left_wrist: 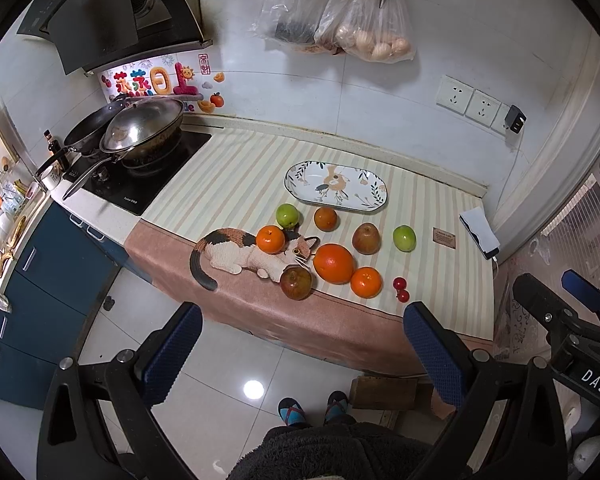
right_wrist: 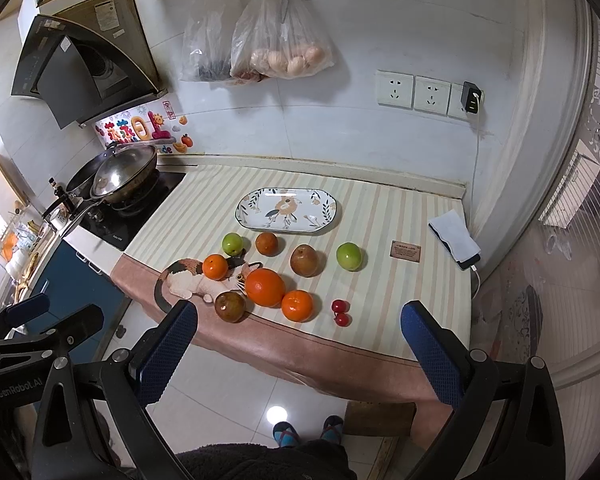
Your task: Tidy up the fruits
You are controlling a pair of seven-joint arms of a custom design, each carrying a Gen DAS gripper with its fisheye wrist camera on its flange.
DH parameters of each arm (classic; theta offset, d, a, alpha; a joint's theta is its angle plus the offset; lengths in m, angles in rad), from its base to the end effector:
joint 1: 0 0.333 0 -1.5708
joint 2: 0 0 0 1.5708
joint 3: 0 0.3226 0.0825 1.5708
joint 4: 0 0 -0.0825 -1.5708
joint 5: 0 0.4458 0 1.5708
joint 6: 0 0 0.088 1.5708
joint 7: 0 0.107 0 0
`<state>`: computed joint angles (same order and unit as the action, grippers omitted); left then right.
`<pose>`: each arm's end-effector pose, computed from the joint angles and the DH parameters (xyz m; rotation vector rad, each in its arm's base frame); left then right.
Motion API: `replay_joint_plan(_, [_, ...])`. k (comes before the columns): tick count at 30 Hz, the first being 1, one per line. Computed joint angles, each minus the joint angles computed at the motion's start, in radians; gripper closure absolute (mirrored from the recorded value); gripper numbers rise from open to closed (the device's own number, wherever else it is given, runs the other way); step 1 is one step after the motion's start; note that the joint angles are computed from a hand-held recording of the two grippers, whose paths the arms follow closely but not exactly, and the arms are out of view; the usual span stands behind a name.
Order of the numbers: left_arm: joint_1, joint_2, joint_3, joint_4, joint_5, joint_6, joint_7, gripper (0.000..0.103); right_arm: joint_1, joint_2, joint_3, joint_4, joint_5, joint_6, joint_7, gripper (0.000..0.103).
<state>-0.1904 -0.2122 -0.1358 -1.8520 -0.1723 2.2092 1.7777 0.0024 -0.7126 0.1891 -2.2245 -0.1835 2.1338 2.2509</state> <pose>0.5599 -0.2038 0.6737 -1.4439 2.3689 -0.7334 0.4188 0.0994 0.6991 -1.3880 2.2008 -0.6770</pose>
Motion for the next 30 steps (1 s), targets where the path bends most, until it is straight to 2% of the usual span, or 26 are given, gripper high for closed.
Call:
replay_joint_plan(7, [0.003,-0.004,0.005,0.003,-0.005,-0.004,0.005,0.000,0.001,0.007,0.004,0.013,0.002,-0.002,0.012,0.000])
replay_joint_plan(11, [0.014,-0.005,0.005,-0.016,0.017,0.035,-0.013,0.000,-0.006,0.035,0.004,0.023,0.002,0.006,0.042,0.000])
replay_joint_plan(15, [0.036,0.049,-0.011,-0.014,0.128,0.109,-0.064,0.000,-0.011,0.102,-0.002,0.025,-0.005,0.042,0.072,0.000])
replay_joint_plan(19, [0.051,0.154,-0.026,0.039,0.239,0.126,-0.113,0.000,0.006,0.210,-0.028,0.048,0.002,0.087,0.066,0.000])
replay_joint_plan(24, [0.052,0.356,-0.036,0.215,0.355,0.036,-0.171,0.000,0.057,0.407,-0.095,0.115,0.070,0.138,-0.039,0.000])
replay_joint_plan(30, [0.020,0.619,-0.027,0.496,0.436,-0.114,-0.204,0.000,0.101,0.731,-0.174,0.307,0.219,0.117,-0.252,0.000])
